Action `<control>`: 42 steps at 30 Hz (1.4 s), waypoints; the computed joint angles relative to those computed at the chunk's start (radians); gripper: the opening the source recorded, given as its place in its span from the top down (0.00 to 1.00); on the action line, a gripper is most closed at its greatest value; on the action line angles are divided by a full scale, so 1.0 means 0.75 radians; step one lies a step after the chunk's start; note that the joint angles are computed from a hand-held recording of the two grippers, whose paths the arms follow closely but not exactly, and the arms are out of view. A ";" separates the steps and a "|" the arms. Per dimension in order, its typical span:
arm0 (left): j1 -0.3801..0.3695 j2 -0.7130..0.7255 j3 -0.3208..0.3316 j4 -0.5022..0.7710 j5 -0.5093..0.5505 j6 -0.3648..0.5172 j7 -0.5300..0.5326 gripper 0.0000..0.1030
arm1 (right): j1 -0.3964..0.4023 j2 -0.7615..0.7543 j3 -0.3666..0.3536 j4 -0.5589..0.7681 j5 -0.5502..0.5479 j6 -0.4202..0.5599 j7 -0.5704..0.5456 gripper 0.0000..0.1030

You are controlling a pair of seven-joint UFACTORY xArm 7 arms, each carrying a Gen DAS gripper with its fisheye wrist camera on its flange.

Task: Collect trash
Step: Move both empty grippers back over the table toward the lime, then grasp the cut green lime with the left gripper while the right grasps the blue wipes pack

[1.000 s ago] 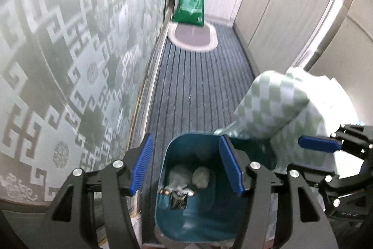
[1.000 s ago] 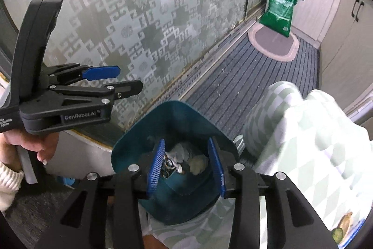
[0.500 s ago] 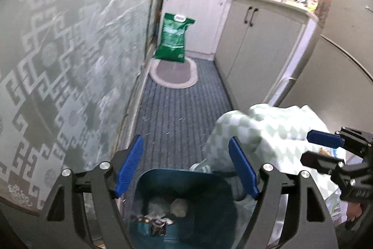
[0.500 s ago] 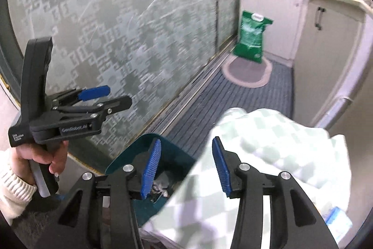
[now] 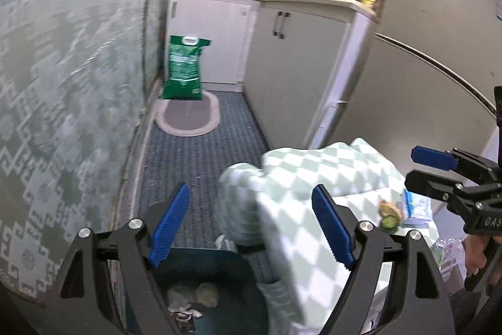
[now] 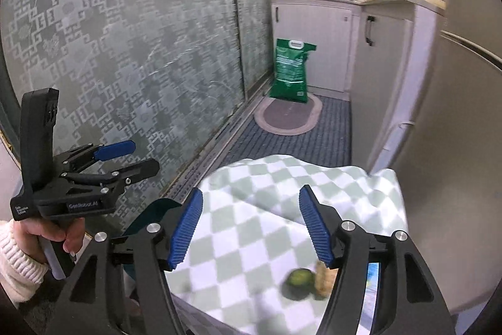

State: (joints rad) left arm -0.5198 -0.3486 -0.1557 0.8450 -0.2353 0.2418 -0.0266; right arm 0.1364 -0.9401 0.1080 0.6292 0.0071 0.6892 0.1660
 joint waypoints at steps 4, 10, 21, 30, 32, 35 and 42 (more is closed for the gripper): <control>-0.069 0.050 0.000 0.038 -0.039 0.002 0.058 0.19 | -0.021 -0.076 -0.046 -0.028 -0.009 0.050 -0.026 0.35; -0.154 0.126 -0.024 0.100 -0.106 0.036 0.166 0.18 | -0.039 -0.182 -0.143 -0.075 0.047 0.118 -0.078 0.33; -0.199 0.314 -0.124 0.251 -0.260 0.193 0.371 0.18 | -0.160 -0.355 -0.235 -0.131 0.049 0.256 -0.192 0.32; -0.180 0.414 -0.197 0.321 -0.222 0.255 0.366 0.19 | -0.223 -0.421 -0.306 -0.147 0.061 0.337 -0.283 0.28; -0.179 0.424 -0.201 0.334 -0.260 0.259 0.384 0.24 | -0.220 -0.418 -0.311 -0.134 0.056 0.370 -0.322 0.25; -0.177 0.442 -0.205 0.362 -0.320 0.283 0.418 0.30 | -0.220 -0.430 -0.296 -0.125 0.033 0.399 -0.389 0.25; -0.175 0.478 -0.224 0.405 -0.258 0.313 0.378 0.56 | -0.220 -0.457 -0.320 -0.166 0.010 0.438 -0.538 0.25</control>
